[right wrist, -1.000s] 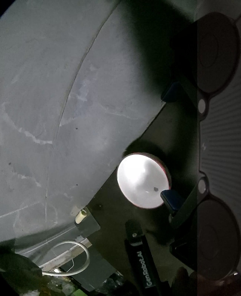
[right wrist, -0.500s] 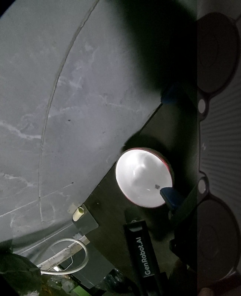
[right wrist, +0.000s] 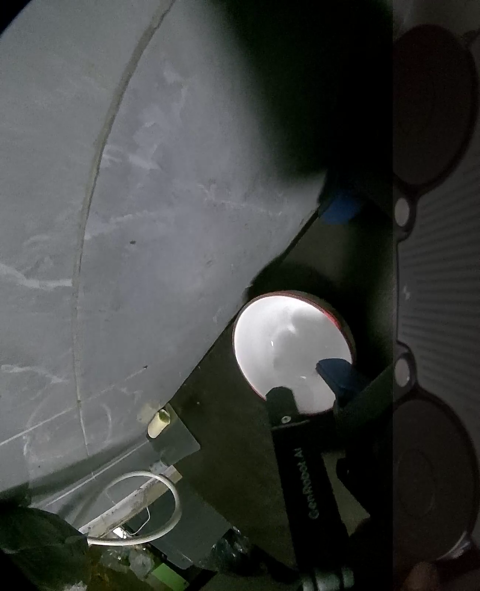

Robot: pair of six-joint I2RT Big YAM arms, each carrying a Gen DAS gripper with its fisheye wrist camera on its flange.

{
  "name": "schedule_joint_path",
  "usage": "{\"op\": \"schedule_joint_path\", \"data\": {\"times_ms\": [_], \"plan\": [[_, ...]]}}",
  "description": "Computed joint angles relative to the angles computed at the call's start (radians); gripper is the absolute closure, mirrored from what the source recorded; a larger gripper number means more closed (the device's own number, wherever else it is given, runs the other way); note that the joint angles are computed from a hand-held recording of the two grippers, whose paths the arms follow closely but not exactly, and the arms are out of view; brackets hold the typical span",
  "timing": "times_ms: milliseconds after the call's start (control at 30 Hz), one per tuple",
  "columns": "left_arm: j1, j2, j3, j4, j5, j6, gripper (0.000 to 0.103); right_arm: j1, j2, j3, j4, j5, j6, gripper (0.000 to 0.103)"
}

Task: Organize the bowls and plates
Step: 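Close the left gripper on the rim of the second white bowl, then lift the second white bowl with the left gripper and carry it toward the stack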

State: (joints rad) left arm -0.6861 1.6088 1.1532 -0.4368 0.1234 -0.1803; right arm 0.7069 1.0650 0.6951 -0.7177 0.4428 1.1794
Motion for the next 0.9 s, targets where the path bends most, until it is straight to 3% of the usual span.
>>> {"op": "schedule_joint_path", "data": {"times_ms": [233, 367, 567, 900], "plan": [[0.002, 0.024, 0.02, -0.037, 0.06, -0.024, 0.066, -0.008, -0.027, -0.033, 0.047, -0.012, -0.029, 0.043], [0.005, 0.027, 0.015, -0.037, 0.072, -0.067, 0.068, -0.022, -0.042, -0.042, 0.068, -0.043, -0.072, 0.047], [0.007, 0.029, 0.016, -0.038, 0.106, -0.092, 0.09, -0.044, -0.064, -0.062, 0.119, -0.094, -0.122, 0.059], [0.001, -0.02, -0.044, -0.02, 0.095, -0.138, 0.09, -0.055, -0.112, -0.086, 0.138, -0.181, -0.19, 0.066]]}}
